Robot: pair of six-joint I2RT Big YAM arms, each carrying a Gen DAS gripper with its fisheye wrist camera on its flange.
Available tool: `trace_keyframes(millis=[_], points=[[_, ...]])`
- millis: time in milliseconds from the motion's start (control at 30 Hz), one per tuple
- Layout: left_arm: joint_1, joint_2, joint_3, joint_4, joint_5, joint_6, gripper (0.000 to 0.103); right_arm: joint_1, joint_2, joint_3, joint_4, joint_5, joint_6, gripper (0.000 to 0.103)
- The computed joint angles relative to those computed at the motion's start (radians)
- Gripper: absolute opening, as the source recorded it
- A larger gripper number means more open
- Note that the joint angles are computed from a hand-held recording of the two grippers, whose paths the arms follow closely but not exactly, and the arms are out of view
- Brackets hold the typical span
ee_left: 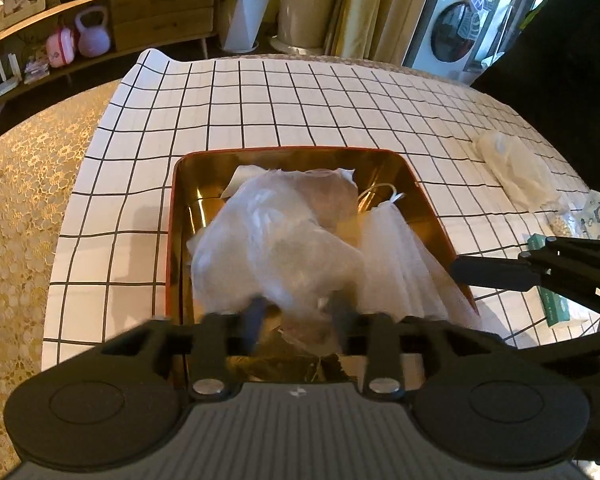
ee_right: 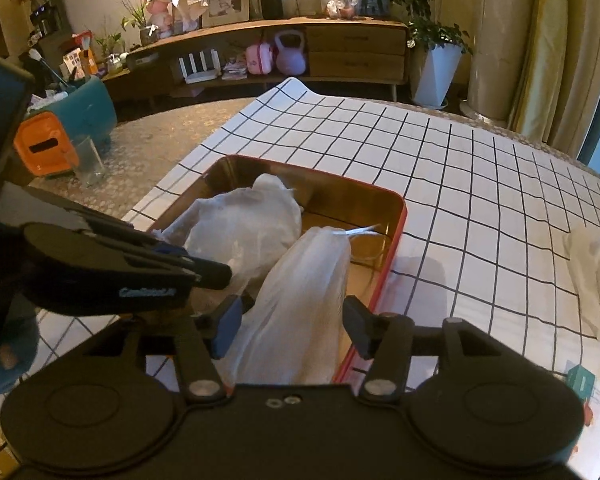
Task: Organize soft objects
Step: 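Lower both plastic bags into the tin and open both tools, then move both open tools back toward the white cloth and cotton swabs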
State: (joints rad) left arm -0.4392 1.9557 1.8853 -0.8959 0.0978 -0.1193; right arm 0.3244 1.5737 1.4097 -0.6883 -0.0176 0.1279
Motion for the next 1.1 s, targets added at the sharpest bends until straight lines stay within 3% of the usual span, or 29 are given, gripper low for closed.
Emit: trace_keyframes(millis=[33, 467, 633, 900, 1100], points=[[0.000, -0.002, -0.001, 0.002, -0.006, 0.001, 0.051, 0.000, -0.004, -0.003, 0.002, 0.000, 0.001, 0.056], [-0.004, -0.094, -0.077, 0.012, -0.010, 0.006, 0.072, -0.014, -0.139, -0.098, 0.040, -0.041, 0.042, 0.065], [-0.007, -0.138, -0.116, 0.018, -0.020, -0.002, 0.082, -0.024, -0.213, -0.147, 0.050, -0.051, 0.050, 0.074], [-0.006, -0.208, -0.191, 0.038, -0.012, -0.031, 0.084, -0.053, -0.337, -0.231, 0.047, -0.071, 0.042, 0.077], [-0.033, -0.295, -0.262, 0.094, -0.020, -0.017, 0.084, -0.068, -0.427, -0.284, 0.028, -0.051, 0.032, 0.081]])
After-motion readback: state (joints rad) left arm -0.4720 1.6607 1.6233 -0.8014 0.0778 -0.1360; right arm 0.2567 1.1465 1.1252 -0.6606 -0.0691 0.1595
